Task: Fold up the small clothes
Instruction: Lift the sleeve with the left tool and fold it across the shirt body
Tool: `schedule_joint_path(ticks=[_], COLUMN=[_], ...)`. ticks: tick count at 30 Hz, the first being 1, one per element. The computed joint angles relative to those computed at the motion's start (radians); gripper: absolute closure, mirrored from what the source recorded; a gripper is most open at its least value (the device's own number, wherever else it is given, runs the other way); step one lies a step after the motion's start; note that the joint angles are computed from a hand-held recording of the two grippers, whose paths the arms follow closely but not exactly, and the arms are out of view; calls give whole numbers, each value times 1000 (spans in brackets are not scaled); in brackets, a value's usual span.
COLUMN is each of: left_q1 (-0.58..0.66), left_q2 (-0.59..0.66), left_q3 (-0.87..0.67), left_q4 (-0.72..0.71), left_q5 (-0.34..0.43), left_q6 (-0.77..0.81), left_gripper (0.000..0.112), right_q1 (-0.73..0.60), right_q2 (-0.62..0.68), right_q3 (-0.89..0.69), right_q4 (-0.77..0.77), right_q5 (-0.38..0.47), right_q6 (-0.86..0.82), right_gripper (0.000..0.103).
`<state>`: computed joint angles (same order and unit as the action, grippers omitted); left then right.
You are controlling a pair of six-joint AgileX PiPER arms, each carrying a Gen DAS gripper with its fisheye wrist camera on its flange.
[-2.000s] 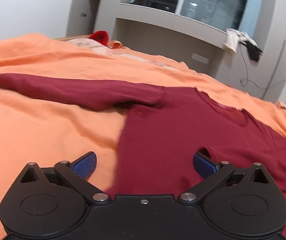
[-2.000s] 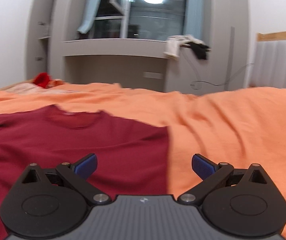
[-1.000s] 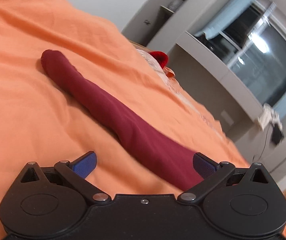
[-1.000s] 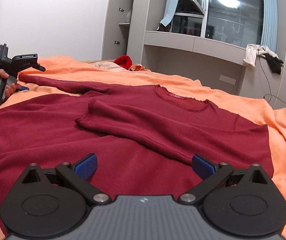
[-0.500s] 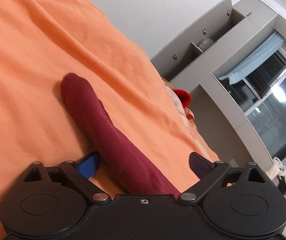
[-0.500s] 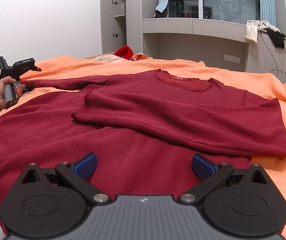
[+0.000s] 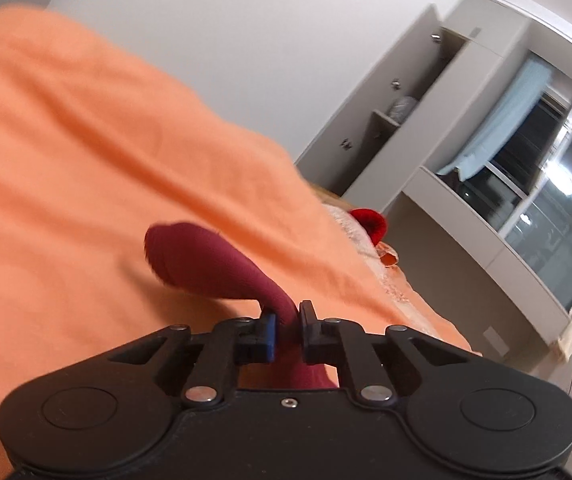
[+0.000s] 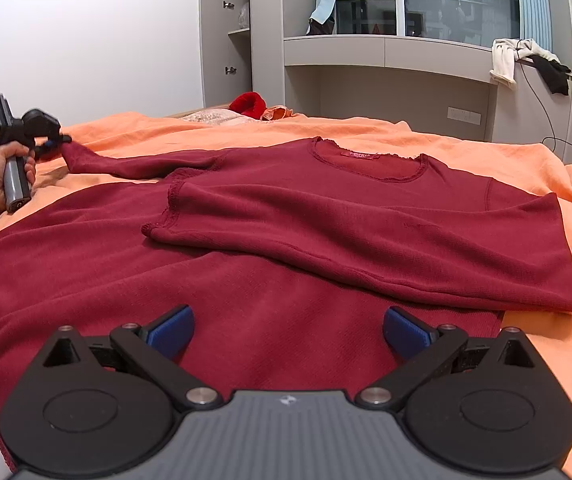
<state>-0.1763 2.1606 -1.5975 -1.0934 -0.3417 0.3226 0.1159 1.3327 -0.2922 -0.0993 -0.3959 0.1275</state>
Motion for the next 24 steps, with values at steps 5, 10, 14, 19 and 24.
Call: schedule_joint_path(ticks=[5,10,14,19,24], left_q1=[-63,-170,-271,-397,-515], left_q2=[-63,-134,-159,-148,-107], left_q3=[29,48,11,-50,-64], left_q4=[111,207,141,59,72], left_q5=[-54,-98,-81,-58,-55], left_q6=[0,22,178,379,491], left_gripper=[106,106,105,104,103], right_q1=[-5,8,12,-30,-73], right_q2=[-3,-3,-36,-94,-130], right_q3=[3,10,70,107,111], right_q4=[-10,33,101,78,80], right_q5=[-1,-19,-122,-170,-164], right_q6=[7,-20,-52,0,61], right_gripper=[0,0,0,0,0])
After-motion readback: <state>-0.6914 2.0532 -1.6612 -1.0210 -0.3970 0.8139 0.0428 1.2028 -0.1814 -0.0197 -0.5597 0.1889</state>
